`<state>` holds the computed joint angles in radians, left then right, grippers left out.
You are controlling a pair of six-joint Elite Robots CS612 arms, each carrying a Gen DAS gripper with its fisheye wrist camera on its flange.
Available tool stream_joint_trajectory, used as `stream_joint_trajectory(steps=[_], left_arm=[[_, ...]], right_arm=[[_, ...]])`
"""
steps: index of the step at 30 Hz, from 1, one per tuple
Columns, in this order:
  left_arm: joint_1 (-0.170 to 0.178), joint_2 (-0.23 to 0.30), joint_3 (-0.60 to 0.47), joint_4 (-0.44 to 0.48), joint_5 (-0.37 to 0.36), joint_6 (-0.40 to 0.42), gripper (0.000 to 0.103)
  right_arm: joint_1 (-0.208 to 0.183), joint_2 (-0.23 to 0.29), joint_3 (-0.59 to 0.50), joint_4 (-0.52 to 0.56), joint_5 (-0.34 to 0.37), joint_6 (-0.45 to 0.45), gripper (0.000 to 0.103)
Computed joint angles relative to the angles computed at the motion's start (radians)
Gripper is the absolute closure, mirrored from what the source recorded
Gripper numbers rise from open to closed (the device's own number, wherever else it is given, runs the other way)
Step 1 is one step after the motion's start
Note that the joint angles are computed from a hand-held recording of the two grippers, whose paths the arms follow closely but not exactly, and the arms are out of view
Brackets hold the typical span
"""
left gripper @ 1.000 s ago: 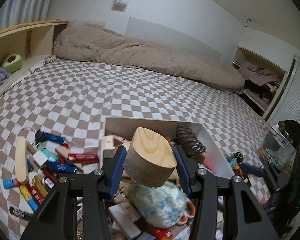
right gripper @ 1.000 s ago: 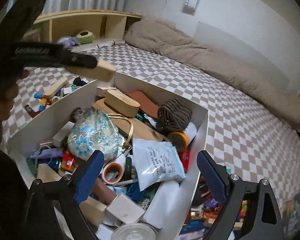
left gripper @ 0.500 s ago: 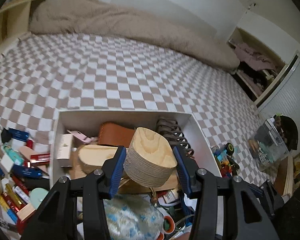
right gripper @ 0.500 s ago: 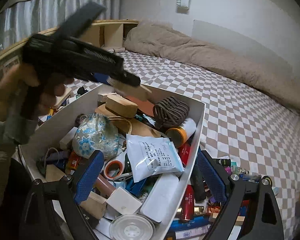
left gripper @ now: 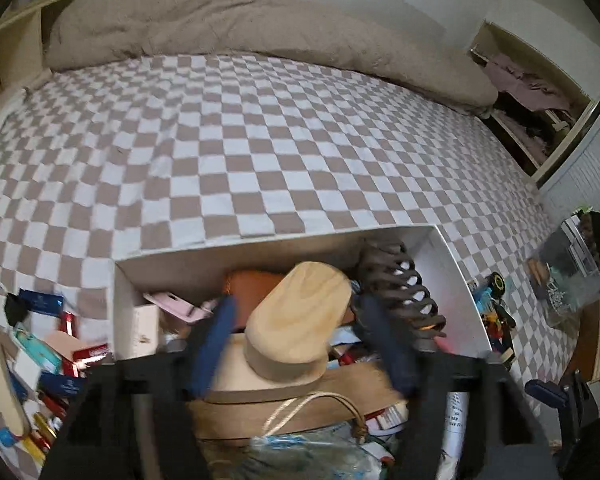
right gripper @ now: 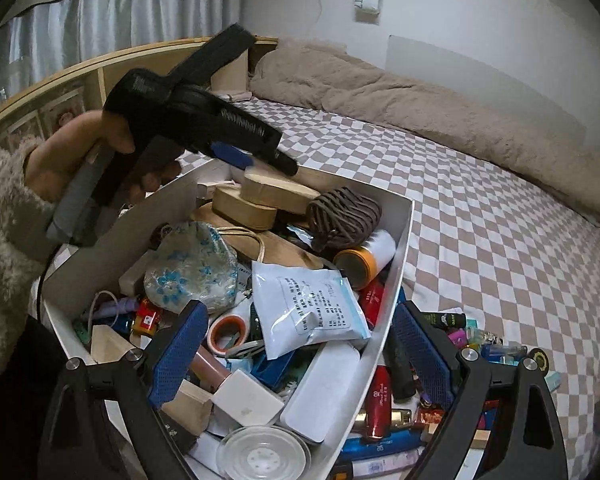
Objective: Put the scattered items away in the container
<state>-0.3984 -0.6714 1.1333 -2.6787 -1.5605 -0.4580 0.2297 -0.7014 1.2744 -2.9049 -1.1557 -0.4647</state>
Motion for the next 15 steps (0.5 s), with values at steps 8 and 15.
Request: stream_joint_trajectory(steps=[8, 15], left_arm=[[-0.015, -0.035, 0.050, 0.026, 0.075, 0.068, 0.022], [-0.032, -0.005, 0.003, 0.154, 0.176, 0.099, 0.022]], right_arm=[[-0.001, -0.003, 0.004, -0.002, 0.010, 0.004, 0.009], [-0.001, -0.002, 0.003, 0.006, 0.016, 0.000, 0.009]])
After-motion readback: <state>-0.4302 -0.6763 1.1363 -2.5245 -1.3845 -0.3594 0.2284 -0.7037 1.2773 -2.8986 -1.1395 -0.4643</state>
